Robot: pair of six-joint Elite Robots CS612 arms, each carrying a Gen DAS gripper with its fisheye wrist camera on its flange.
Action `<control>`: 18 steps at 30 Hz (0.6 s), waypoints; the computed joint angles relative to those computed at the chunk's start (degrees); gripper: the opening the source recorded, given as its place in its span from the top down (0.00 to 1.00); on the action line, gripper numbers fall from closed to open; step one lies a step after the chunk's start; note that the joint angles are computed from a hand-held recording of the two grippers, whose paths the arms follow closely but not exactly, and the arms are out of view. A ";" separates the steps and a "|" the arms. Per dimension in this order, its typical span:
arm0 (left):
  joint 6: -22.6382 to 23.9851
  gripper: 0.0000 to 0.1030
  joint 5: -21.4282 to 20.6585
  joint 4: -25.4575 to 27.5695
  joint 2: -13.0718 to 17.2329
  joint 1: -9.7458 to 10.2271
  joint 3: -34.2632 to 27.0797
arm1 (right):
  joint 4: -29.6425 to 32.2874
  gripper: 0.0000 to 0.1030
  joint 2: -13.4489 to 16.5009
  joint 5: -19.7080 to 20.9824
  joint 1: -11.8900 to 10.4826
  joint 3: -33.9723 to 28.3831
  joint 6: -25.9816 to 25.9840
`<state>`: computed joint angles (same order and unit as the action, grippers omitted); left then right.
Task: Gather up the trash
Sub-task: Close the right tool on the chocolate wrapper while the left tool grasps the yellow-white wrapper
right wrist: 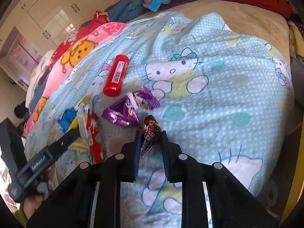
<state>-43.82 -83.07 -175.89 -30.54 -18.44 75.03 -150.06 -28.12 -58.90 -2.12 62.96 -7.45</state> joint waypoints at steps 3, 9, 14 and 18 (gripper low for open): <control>0.44 0.74 -0.20 -0.07 -0.06 -0.06 0.09 | -0.98 0.83 -0.90 0.08 -0.25 1.67 -0.40; 1.22 0.80 -0.53 -1.44 -0.50 -0.19 0.78 | -3.11 0.84 -2.81 0.55 -0.91 4.99 -1.15; 2.15 0.83 0.02 -2.89 -1.22 -0.43 1.79 | -4.55 0.84 -4.11 1.24 -1.34 7.29 -1.45; 2.83 0.84 1.07 -4.16 -1.93 -0.68 2.61 | -5.73 0.84 -4.92 1.87 -1.59 8.71 -1.48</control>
